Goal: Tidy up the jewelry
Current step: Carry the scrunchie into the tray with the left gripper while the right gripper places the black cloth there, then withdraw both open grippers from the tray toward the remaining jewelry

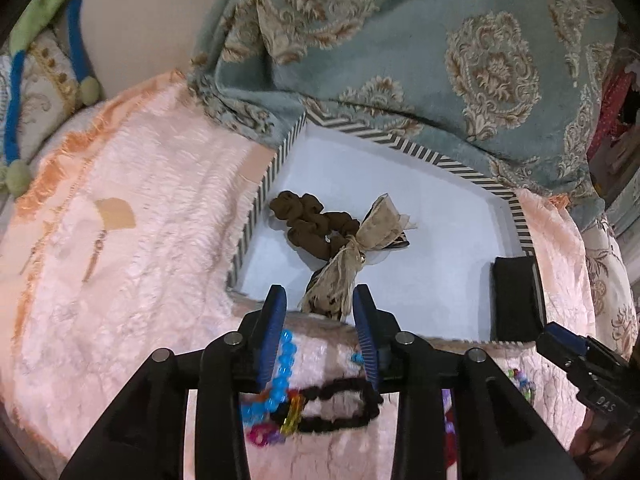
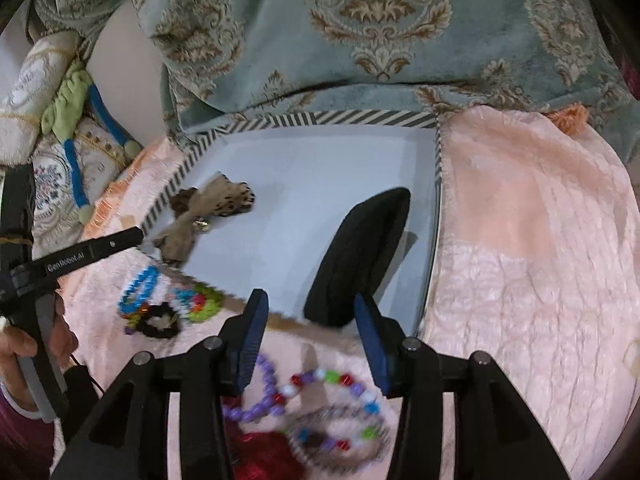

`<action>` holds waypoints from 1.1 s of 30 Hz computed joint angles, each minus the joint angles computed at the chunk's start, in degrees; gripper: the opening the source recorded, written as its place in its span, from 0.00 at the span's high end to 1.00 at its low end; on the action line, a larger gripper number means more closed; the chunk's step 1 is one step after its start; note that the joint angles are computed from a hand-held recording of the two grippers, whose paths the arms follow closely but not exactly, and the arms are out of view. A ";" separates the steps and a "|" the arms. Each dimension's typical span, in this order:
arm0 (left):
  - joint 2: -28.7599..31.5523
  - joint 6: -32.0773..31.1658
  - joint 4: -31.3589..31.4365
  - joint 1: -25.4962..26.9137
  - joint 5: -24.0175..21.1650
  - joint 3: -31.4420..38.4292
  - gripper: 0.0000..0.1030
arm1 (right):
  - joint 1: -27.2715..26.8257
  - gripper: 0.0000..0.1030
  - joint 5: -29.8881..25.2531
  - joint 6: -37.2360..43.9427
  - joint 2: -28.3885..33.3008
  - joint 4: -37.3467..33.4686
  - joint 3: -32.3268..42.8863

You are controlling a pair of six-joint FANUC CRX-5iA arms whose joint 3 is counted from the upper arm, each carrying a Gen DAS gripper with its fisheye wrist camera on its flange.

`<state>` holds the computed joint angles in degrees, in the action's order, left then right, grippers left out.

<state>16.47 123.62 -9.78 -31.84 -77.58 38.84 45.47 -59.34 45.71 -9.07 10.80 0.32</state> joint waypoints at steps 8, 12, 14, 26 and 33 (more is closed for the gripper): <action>-4.04 3.55 -7.85 -5.61 -1.20 -0.91 0.82 | 6.25 0.49 -1.10 -7.90 -5.54 4.51 -3.52; -5.72 5.07 -9.95 -7.72 -1.66 -1.66 0.83 | 10.23 0.48 -1.28 -12.52 -8.12 9.01 -5.61; -6.43 5.61 -10.90 -8.71 -1.81 -1.84 0.83 | 12.53 0.47 -2.08 -14.84 -8.92 12.44 -6.49; -7.97 7.36 -18.48 -14.91 -5.02 0.14 0.83 | 21.05 0.42 -6.72 -20.07 -10.85 21.29 -6.90; -8.30 8.27 -20.35 -16.87 -5.91 0.59 0.83 | 24.53 0.41 -8.76 -21.84 -11.05 25.66 -6.92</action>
